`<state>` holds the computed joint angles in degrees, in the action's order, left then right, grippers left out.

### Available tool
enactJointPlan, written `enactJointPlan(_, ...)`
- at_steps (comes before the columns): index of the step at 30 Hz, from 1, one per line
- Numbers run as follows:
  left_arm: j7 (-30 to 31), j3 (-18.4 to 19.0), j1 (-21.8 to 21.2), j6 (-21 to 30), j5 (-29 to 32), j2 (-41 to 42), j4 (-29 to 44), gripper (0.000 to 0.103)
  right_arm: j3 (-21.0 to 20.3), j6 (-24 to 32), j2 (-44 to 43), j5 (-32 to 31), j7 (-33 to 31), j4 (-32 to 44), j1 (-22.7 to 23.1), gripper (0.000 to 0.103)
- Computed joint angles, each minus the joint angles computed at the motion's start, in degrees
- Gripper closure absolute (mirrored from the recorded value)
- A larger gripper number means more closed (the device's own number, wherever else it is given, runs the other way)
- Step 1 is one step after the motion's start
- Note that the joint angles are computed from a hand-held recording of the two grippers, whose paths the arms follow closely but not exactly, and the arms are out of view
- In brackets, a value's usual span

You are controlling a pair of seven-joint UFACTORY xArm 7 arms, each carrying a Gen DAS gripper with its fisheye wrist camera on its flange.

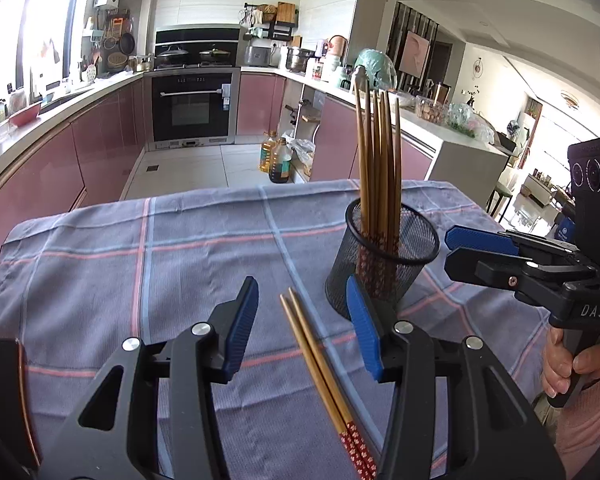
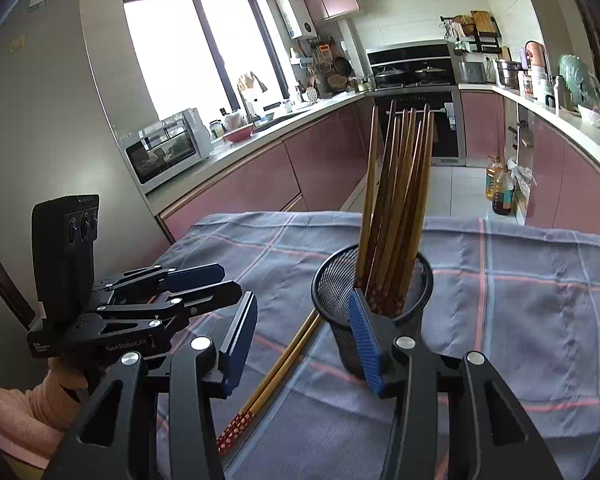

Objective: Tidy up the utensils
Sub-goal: 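Lower both open grippers over the two chopsticks lying on the cloth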

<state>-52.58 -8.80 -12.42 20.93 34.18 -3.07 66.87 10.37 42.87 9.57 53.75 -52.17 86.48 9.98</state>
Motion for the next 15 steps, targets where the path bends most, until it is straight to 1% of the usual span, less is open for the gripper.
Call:
enactJointPlan(2,-0.53,-0.17,-0.15,0.38,-0.58,-0.63,-1.64,0.057,0.06,-0.58,-0.28,-1.45,1.29,-1.99,0.64,0.057)
enactJointPlan(7,-2.69,-1.05,0.08,1.25,-0.34,-2.1,-5.53,0.057,0.39,0.86,0.52,-4.3,4.67,-4.22,1.59,0.056)
enactJointPlan(9,-3.69,-1.34,0.25,1.56,0.14,-2.21,-6.34,0.057,0.48,-0.42,0.25,-5.75,5.71,-5.5,2.22,0.056)
enactJointPlan(10,-4.0,-1.33,0.28,1.42,-0.1,-2.41,-6.95,0.057,0.51,-0.89,0.16,-6.49,6.33,-5.96,2.5,0.054)
enactJointPlan(12,-4.92,-1.56,0.33,1.62,-0.24,-2.84,-7.9,0.056,0.63,-0.68,0.09,-6.99,7.08,-6.55,2.68,0.052)
enactJointPlan(15,-6.02,-1.93,0.45,1.89,-0.25,-3.26,-9.08,0.056,0.71,-1.82,-0.17,-9.04,7.93,-7.5,3.33,0.052)
